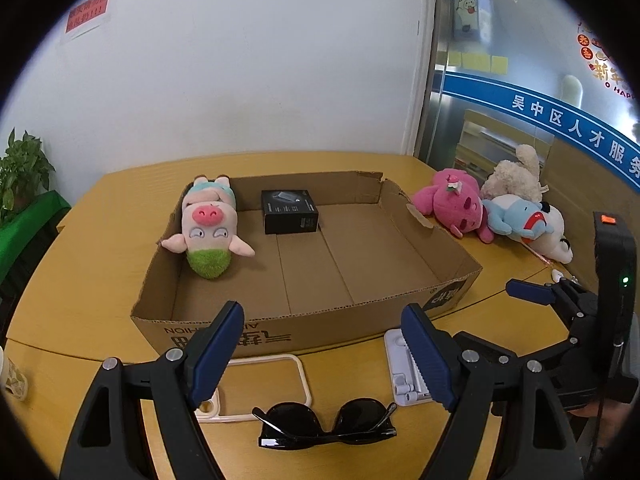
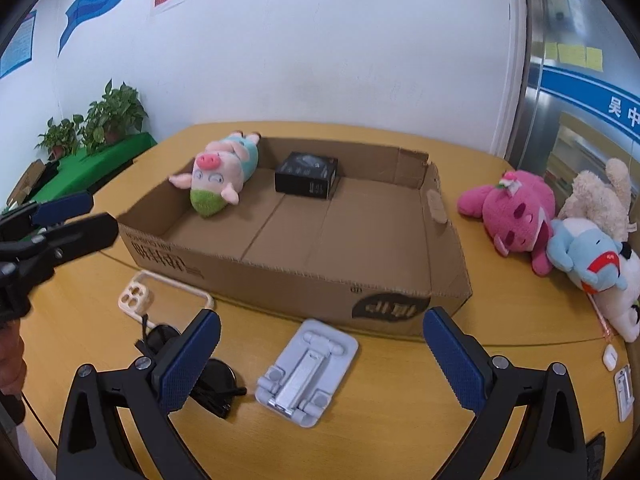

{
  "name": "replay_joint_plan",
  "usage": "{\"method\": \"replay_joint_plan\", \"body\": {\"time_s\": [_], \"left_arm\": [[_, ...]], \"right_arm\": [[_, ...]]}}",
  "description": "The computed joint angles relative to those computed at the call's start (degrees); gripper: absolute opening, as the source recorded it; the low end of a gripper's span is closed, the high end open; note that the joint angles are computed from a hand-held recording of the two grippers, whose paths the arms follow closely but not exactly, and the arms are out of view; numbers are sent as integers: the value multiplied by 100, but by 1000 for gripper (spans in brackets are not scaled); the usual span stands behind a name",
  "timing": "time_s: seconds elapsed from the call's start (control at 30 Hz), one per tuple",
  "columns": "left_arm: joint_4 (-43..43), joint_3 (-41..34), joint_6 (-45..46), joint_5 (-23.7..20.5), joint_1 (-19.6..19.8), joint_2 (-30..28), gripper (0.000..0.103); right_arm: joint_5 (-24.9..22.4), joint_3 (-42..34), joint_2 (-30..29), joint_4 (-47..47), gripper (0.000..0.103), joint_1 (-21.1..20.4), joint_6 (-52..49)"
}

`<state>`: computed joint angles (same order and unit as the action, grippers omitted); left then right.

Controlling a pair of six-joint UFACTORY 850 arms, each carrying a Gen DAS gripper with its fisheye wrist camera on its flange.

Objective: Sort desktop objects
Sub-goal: 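Lower both grippers onto the white phone stand and close on it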

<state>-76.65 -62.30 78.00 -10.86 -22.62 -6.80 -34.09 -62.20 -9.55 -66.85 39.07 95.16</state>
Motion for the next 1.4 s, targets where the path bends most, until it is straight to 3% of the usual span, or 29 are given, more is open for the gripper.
{"method": "replay_joint_plan", "body": {"time_s": [0.23,0.4,0.5,0.6,0.7,0.93,1.03,1.13,1.23,1.3,1.4], "left_arm": [[1235,-51,-1241,-236,29,-244,81],[1880,-124,-1863,-412,20,-386,81],[2229,-185,-2186,-492,24,-459,81],[2366,-254,-2345,-637,47,-552,81],[2370,-363,-2358,-846,50,-654,81],[2518,-881,-2437,-1583,-148,-1112,81],[2541,-1203,-2436,-2051,-288,-1422,81],[2871,-1652,-2828,-2516,-494,-1849,81],[3407,-2132,-3437,-2871,-682,-2302,79],[3649,-2396,-3779,-3104,-751,-2563,79],[3756,-2576,-3988,-3334,-810,-2787,69]], "right_arm": [[1064,398,-282,978,102,-419,-168],[1346,205,-657,1328,99,-563,-515],[1418,87,-875,1626,84,-598,-929],[1754,269,-774,1258,82,-666,-642],[2001,464,-632,1101,72,-724,-617],[2098,1102,-98,705,60,-848,-56],[2084,1278,85,722,61,-818,-88],[1950,1382,173,15,80,-687,644],[2000,1361,80,-360,81,-590,966],[1758,1287,-33,-260,80,-477,769],[1472,1323,-32,-477,75,-322,1085]]}}
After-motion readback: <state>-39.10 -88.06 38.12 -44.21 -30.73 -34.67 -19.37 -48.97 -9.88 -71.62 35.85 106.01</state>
